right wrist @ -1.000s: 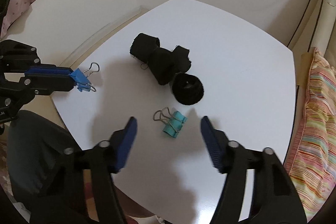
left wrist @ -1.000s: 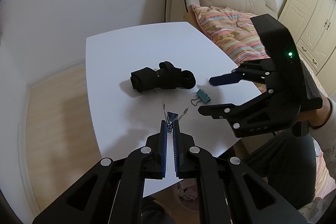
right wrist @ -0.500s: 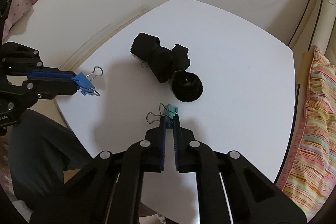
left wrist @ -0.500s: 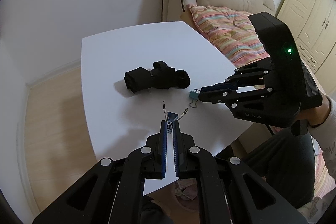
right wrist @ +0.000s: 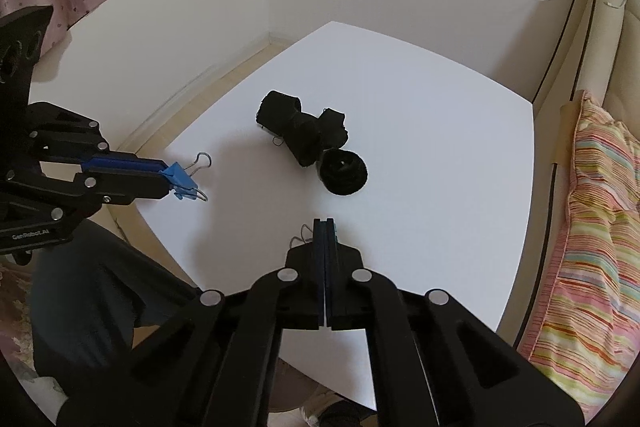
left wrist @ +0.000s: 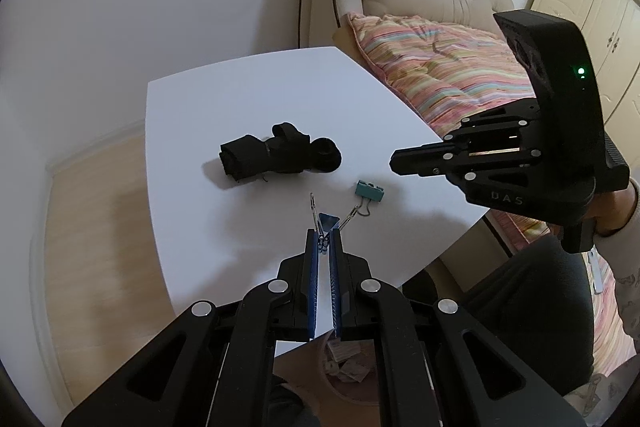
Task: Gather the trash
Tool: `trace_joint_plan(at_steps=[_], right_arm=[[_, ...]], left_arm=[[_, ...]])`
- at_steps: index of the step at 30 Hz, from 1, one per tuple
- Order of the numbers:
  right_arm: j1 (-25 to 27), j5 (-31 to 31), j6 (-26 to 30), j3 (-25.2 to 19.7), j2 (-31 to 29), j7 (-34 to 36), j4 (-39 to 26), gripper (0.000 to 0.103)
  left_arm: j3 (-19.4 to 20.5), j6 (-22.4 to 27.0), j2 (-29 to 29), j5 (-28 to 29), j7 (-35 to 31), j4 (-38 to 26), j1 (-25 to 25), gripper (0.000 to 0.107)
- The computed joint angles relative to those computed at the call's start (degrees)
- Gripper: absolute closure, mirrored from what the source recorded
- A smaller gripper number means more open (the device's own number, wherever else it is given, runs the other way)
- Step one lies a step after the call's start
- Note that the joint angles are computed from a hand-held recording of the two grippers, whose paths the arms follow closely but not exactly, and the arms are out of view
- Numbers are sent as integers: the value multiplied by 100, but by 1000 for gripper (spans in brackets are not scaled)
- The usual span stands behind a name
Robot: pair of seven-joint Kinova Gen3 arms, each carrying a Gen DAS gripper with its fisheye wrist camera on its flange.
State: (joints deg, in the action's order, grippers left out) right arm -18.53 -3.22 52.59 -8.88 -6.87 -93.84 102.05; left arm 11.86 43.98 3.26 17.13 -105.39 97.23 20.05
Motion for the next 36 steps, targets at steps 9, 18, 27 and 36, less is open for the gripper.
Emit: trace_joint_plan(at_steps=[9, 18, 27, 36], right_arm=[[-140, 943, -151, -368, 24, -492, 160, 3], [-273, 661, -169, -150, 365, -220, 106, 36], [-310, 638, -148, -115, 436, -209, 65, 99], [-193, 417, -43, -52, 75, -175, 70, 100]], left_arm=[[-7, -10, 0, -45, 74, 14, 9, 102], [-36, -6, -29, -15, 72, 57, -41, 102], [-51, -3, -46, 92, -44, 97, -90, 102], [-20, 4, -125, 201, -174, 92, -55, 102]])
